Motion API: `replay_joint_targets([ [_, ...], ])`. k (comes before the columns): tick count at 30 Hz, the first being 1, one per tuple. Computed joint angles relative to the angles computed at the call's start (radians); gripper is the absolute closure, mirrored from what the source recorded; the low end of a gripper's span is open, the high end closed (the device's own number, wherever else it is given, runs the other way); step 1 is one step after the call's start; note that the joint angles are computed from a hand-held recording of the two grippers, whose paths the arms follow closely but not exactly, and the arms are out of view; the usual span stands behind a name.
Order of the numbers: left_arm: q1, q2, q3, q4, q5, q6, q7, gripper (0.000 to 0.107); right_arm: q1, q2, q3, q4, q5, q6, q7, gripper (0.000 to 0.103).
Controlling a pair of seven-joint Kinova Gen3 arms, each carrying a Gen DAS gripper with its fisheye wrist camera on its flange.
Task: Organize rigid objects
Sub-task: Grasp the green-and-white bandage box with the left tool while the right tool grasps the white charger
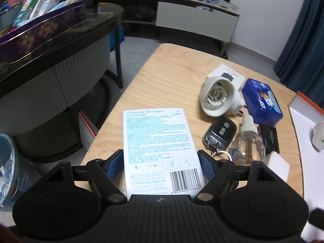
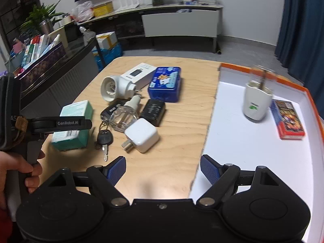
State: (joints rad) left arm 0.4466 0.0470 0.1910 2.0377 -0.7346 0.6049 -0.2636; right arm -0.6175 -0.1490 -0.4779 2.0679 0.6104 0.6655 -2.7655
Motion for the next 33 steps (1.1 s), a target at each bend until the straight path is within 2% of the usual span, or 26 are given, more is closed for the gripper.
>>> replay_joint_targets([
  [3, -0.01, -0.031, 0.005, 0.026, 0.001, -0.016, -0.024, 0.035, -0.001, 0.029, 0.028, -0.009, -0.018, -0.057, 0.044, 0.008],
  [6, -0.015, -0.07, 0.031, 0.058, -0.056, -0.009, 0.023, 0.036, -0.009, 0.08, 0.044, -0.041, -0.02, -0.066, 0.035, 0.008],
  [8, -0.031, -0.097, 0.041, 0.08, -0.052, -0.027, 0.012, 0.036, -0.029, 0.117, 0.059, -0.062, -0.004, -0.071, 0.011, 0.008],
  [13, -0.087, -0.107, 0.059, 0.115, -0.027, -0.11, -0.035, 0.036, -0.117, 0.222, 0.104, -0.126, 0.111, 0.0, -0.088, 0.008],
  [16, -0.111, -0.13, 0.074, 0.134, -0.026, -0.135, -0.035, 0.036, -0.145, 0.257, 0.149, -0.148, 0.112, 0.001, -0.087, 0.009],
  [18, -0.126, -0.134, 0.083, 0.136, -0.018, -0.146, -0.044, 0.036, -0.157, 0.276, 0.165, -0.155, 0.123, 0.0, -0.089, 0.022],
  [19, -0.132, -0.137, 0.086, 0.138, -0.01, -0.154, -0.051, 0.036, -0.191, 0.28, 0.188, -0.155, 0.152, 0.014, -0.103, 0.028],
  [20, -0.138, -0.138, 0.093, 0.138, -0.009, -0.156, -0.053, 0.036, -0.206, 0.282, 0.197, -0.153, 0.172, 0.015, -0.101, 0.039],
  [27, -0.157, -0.161, 0.139, 0.144, -0.01, -0.16, -0.037, 0.036, -0.232, 0.223, 0.195, -0.112, 0.192, 0.033, -0.122, 0.039],
  [33, -0.154, -0.186, 0.204, 0.123, 0.001, -0.143, -0.035, 0.036, -0.179, 0.073, 0.131, -0.024, 0.203, 0.052, -0.187, 0.039],
])
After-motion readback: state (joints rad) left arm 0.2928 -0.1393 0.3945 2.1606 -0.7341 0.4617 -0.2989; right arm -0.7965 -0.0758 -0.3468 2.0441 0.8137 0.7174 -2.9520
